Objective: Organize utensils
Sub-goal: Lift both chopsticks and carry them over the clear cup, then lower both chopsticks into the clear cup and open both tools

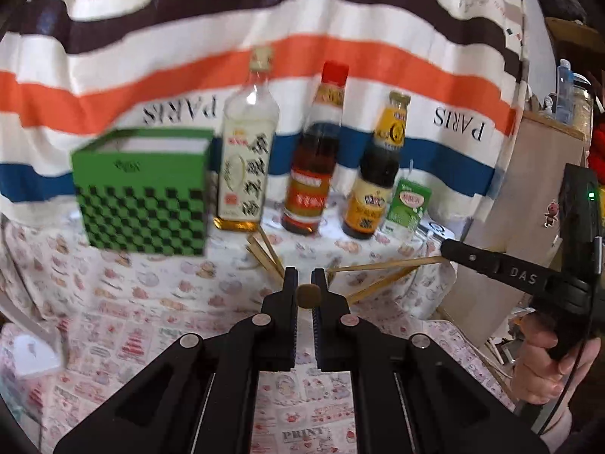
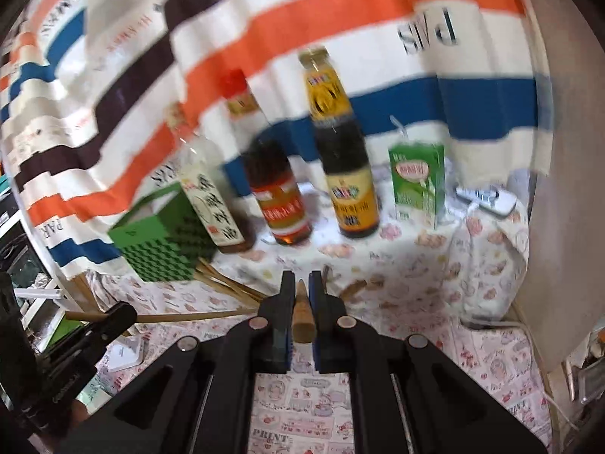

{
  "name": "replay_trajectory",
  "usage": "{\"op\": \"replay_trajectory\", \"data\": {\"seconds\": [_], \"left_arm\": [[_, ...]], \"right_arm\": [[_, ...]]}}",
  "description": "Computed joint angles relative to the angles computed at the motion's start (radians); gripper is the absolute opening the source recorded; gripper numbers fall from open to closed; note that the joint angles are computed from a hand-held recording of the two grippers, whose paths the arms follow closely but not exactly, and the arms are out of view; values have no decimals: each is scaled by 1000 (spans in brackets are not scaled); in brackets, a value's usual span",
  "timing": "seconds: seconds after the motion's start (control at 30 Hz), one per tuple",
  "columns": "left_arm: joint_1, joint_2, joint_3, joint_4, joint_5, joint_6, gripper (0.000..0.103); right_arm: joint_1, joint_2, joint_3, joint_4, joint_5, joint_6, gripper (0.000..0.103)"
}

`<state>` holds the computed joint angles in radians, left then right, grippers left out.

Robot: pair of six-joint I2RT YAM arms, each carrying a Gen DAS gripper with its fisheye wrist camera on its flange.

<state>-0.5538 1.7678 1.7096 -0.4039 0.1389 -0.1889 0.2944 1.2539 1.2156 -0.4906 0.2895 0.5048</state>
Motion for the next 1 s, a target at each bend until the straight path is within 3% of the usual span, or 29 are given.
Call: {"op": "replay_trajectory", "data": {"seconds": [0.17, 0.33, 0.47, 0.93, 1.0], "left_arm": [[-34, 79, 64, 9, -83, 24, 6], [-50, 206, 185, -35, -93, 19, 6], [-64, 276, 241, -48, -103, 19, 6], [-68, 382, 357, -65, -143, 87, 10], [-67, 356, 308, -24, -176, 115, 13]], "right_arm": [[-67, 80, 25, -11, -138, 29, 6], [-72, 139, 43, -15, -135, 38, 7], [-109, 153, 45, -6, -199, 19, 7], [-108, 139, 30, 32, -150, -87, 8], [-97, 137, 31, 35, -127, -100, 13]]}}
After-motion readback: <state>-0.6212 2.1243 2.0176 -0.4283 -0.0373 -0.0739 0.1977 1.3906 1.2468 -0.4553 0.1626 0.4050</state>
